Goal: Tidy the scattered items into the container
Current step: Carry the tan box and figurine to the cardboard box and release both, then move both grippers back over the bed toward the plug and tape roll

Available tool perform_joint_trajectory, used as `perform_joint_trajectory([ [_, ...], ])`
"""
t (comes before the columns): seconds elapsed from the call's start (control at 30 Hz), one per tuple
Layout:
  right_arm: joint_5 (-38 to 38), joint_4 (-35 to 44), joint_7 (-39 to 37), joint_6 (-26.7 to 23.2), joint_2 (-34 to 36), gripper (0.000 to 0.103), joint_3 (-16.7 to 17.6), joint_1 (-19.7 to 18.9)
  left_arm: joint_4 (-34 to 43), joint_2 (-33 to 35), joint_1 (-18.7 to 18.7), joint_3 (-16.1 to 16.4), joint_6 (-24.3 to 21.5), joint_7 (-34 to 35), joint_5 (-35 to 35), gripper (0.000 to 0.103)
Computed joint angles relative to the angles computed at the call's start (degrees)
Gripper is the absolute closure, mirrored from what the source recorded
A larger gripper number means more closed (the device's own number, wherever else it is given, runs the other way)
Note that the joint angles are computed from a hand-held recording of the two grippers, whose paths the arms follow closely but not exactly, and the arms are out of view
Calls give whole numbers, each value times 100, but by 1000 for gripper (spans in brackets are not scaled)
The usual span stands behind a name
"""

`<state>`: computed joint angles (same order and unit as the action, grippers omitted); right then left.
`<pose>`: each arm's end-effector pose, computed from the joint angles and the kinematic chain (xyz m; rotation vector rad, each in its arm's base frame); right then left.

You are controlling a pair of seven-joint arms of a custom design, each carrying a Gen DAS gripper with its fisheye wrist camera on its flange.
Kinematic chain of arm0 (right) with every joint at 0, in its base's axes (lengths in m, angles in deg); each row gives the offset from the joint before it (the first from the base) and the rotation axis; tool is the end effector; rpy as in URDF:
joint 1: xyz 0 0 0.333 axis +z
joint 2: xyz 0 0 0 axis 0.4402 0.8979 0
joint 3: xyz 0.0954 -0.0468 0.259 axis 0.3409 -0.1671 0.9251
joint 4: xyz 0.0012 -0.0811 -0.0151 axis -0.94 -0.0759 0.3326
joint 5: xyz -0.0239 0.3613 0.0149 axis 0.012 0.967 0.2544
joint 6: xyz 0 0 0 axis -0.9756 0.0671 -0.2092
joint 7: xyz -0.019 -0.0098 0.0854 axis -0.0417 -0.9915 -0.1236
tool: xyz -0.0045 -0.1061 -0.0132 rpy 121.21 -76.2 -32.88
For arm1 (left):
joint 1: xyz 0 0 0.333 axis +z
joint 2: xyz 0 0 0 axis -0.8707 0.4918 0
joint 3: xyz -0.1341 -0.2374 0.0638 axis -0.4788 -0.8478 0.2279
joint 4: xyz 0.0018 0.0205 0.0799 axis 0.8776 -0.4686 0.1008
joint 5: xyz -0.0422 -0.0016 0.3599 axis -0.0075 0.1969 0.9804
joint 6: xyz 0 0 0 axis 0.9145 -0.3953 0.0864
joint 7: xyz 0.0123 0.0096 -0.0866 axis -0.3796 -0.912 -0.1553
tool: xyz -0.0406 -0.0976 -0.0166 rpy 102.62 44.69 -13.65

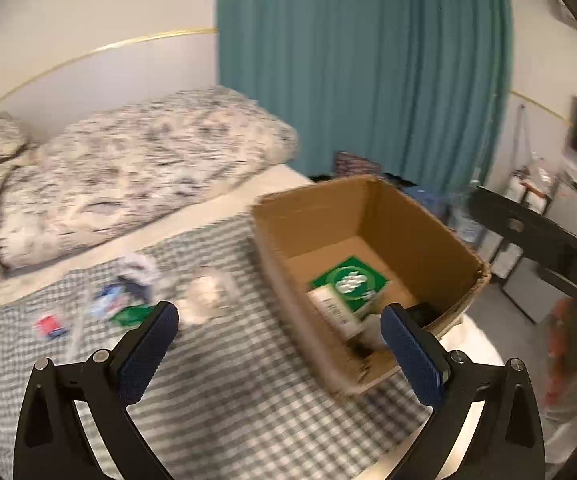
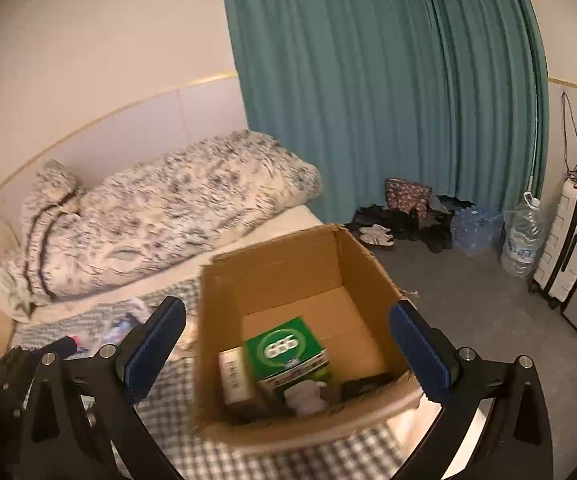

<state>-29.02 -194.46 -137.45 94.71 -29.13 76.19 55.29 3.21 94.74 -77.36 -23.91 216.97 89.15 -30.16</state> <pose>0.4138 0.3060 0.5649 -0.7987 2.1749 -1.1846 0.5645 -0.3450 0.5789 -0.7901 2.5058 -1.2231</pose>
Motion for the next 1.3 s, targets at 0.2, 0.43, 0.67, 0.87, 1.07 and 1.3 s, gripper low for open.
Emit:
perform_joint_trajectory([
  [0.2,-329,1357,-128,-878,742,1,314,599,-887,-1095,603,172,60,613,-1108,0],
  [0.43,-708,2760,-344,-1028,1887,0,121,1412,-1689,-1602,847,652,99,1027,-1380,0],
  [0.67,-797,2867,-113,-165,2553,0,-399,1747,-1608,-707,1161,766,606,823,-1637,0],
  [0.87,-810,3146,-493,1268,3515,0,-995,1509,-766,923,1299,359,2160,860,-1548,0],
  [1.07,-170,3906,-1089,2643,4339,0,-1438,907,865,2306,1335,-114,1773,1311,-553,0],
  [1.3,1728,4576,-2493,2445,4361,0,-1234,473,2434,2525,758,566,-407,-519,706,0],
])
